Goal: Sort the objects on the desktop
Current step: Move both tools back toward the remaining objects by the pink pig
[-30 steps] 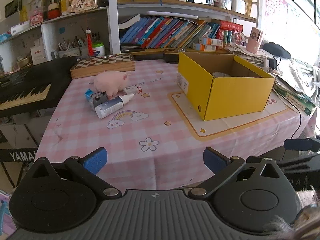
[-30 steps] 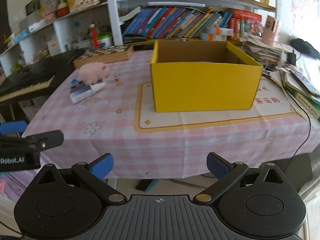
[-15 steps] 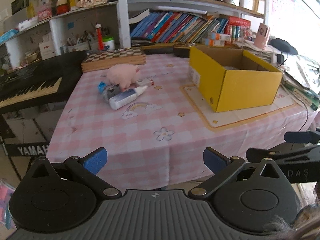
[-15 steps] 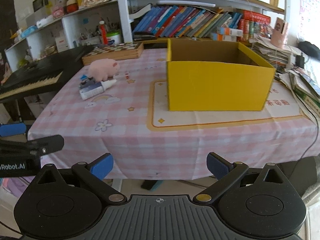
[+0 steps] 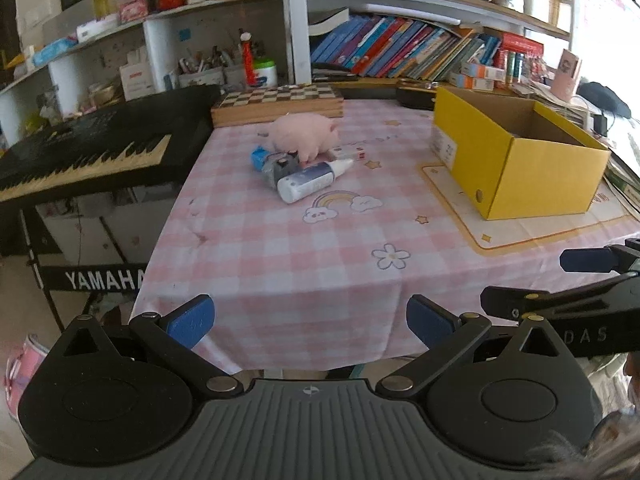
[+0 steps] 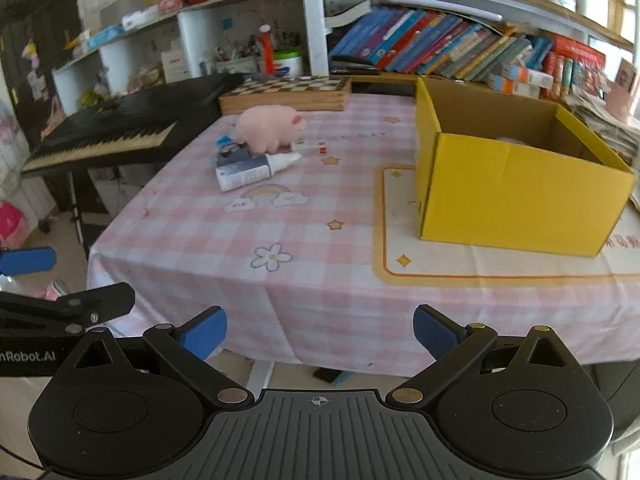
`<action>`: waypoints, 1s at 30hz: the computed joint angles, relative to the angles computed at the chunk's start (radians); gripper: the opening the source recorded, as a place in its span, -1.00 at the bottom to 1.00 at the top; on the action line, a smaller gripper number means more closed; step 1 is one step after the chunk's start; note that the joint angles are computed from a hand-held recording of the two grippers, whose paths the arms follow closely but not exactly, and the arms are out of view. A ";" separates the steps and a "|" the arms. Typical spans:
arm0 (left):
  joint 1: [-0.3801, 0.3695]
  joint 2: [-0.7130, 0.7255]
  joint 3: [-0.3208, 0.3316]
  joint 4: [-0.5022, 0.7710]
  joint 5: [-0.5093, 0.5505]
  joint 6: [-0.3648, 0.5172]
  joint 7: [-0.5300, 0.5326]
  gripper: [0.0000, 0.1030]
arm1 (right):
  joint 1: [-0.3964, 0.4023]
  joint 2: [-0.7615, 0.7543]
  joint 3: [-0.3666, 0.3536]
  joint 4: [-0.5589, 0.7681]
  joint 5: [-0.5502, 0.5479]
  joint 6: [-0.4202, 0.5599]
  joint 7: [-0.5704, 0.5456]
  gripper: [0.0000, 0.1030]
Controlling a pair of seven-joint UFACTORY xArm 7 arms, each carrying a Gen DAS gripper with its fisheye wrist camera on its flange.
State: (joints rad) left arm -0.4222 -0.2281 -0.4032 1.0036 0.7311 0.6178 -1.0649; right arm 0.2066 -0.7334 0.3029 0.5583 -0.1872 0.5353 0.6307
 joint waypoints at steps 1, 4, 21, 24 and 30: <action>0.001 0.005 0.002 0.003 -0.004 0.000 0.000 1.00 | 0.003 0.005 -0.004 0.002 0.001 0.000 -0.005 0.96; 0.003 0.018 0.007 0.010 -0.002 -0.003 -0.011 1.00 | 0.006 0.020 -0.012 0.008 0.005 0.000 -0.016 0.96; 0.001 0.090 0.063 0.055 0.004 -0.030 -0.019 1.00 | -0.015 0.152 -0.020 0.088 -0.019 -0.023 -0.047 0.96; 0.003 0.111 0.076 0.072 0.016 -0.038 -0.022 1.00 | -0.021 0.191 -0.024 0.115 -0.030 -0.031 -0.053 0.96; 0.002 0.162 0.113 0.119 0.026 -0.060 -0.020 1.00 | -0.028 0.274 -0.042 0.172 -0.044 -0.061 -0.064 0.96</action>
